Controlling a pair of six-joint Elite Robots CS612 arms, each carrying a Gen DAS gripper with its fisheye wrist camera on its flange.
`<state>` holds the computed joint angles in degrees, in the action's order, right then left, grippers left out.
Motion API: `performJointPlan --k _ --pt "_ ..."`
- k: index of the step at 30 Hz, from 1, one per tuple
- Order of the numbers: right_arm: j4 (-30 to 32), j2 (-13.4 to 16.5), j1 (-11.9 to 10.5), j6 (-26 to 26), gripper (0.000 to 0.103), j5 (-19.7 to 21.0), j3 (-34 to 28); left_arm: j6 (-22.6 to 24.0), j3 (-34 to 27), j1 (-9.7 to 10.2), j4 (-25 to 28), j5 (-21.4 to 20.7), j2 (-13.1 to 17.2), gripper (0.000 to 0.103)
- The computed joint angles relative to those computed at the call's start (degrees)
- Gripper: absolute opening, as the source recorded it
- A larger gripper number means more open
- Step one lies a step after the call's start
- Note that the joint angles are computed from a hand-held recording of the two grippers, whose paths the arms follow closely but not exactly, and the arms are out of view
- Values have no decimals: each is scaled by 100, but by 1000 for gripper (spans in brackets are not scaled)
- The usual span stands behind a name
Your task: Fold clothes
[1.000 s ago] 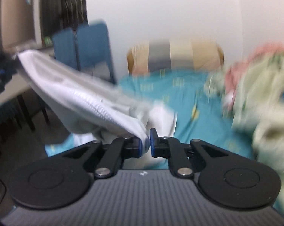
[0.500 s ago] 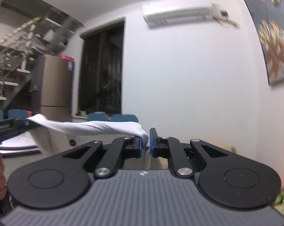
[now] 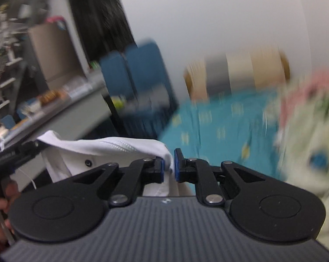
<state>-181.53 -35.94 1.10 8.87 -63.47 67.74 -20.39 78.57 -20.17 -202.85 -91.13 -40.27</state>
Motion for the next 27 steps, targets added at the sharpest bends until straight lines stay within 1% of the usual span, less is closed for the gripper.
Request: performJointPlan --k 2,3,4,6,7,10,11,12,13,14,15,17,18,20,22,23,24,25,26,27 --pt "563 374 15 116 13 -96 -394 -18 -472 61 723 6 375 4" --pt "854 573 26 176 13 -122 -635 -43 -658 74 1092 -5 503 4" --pt "1149 778 39 236 13 -150 -899 19 -800 97 1351 -37 633 4" --pt "1723 1177 74 351 13 -253 -1451 289 -1055 100 1769 60 863 4" --pt "2009 1369 87 398 13 -310 -1727 321 -1163 130 1954 42 975 4" --pt "2592 1827 119 384 14 -509 -2420 78 -1665 234 2444 -158 1381 4" --pt "2785 1983 129 370 17 -576 -2665 -9 -1877 263 2668 -188 1495 4" --pt "2877 2083 135 323 24 -642 -2817 -66 -2015 278 2843 -165 1581 4" --pt "2837 2134 136 345 28 -676 -2865 -124 -2139 298 3043 -128 1622 4" --pt "2735 2180 134 425 37 -707 -2906 -242 -2222 317 3155 -126 1669 4" --pt "2594 2200 126 502 49 -719 -2897 -412 -2305 343 3228 -179 1725 4" --pt "2306 2233 112 589 62 -728 -2888 -685 -2407 384 3256 -314 1782 4" --pt "2090 2230 114 617 63 -734 -2841 -726 -2415 391 3206 -324 1794 4" --pt "1643 2146 113 622 63 -740 -2646 -709 -2356 385 3091 -304 1755 4" --pt "1316 2042 113 515 64 -719 -2455 -736 -2167 377 2881 -355 1644 4" --pt "1311 1967 107 361 68 -688 -2352 -754 -2070 374 2774 -383 1585 4" --pt "1464 1878 92 154 69 -610 -2254 -773 -2015 376 2689 -414 1560 4" --pt "1794 1795 70 -100 69 -468 -2193 -778 -1924 369 2615 -438 1497 4" --pt "1961 1715 42 -262 69 -308 -2088 -768 -1836 359 2547 -446 1439 4" --pt "1888 1643 28 -221 69 -253 -1959 -756 -1776 348 2497 -440 1400 4"
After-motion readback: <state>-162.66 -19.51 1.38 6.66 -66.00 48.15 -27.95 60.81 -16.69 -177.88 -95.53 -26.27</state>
